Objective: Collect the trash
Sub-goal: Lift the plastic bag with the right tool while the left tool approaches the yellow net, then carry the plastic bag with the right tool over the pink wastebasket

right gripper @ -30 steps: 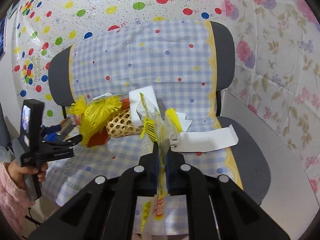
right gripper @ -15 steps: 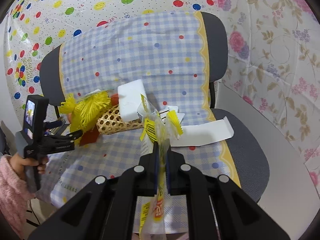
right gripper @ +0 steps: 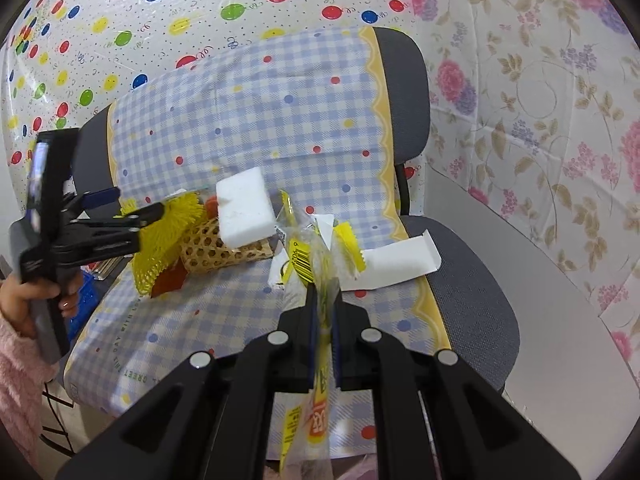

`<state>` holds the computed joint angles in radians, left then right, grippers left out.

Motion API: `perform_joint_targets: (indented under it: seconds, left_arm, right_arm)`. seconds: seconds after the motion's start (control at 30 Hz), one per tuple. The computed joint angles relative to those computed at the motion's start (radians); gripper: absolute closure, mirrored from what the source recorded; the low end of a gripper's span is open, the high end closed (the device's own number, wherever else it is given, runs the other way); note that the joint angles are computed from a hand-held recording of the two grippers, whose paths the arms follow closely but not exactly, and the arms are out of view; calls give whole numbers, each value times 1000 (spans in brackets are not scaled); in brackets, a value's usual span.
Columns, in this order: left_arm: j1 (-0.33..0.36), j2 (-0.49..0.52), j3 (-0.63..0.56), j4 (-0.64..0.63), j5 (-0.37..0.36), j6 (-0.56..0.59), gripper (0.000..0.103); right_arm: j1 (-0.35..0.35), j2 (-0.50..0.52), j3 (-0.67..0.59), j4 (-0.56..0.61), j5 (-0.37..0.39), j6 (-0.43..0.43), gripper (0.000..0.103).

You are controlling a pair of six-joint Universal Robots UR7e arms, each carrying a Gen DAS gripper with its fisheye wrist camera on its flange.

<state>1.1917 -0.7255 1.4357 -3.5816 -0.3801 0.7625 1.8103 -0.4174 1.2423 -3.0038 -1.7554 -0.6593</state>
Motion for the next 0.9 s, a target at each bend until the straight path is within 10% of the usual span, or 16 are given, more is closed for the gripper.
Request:
perform_joint_targets:
  seconds: [0.13,0.33,0.47,0.9]
  left_arm:
    - [23,40,-71,39,-6,21,16]
    - [31,18,-62,96,-35,-53,70]
    - [-7,-44,38,-92,-109,-2,98]
    - [-230,-199,466,-335,-139,-119,102]
  right_arm:
    - [-7,3,-10,11,-6,-5,97]
    - [-17,-2,0,4,4,-1,97]
    - [-18,-18,28,-26,11,-1,97]
    - [-10,-164,277,-221,-13,-19,97]
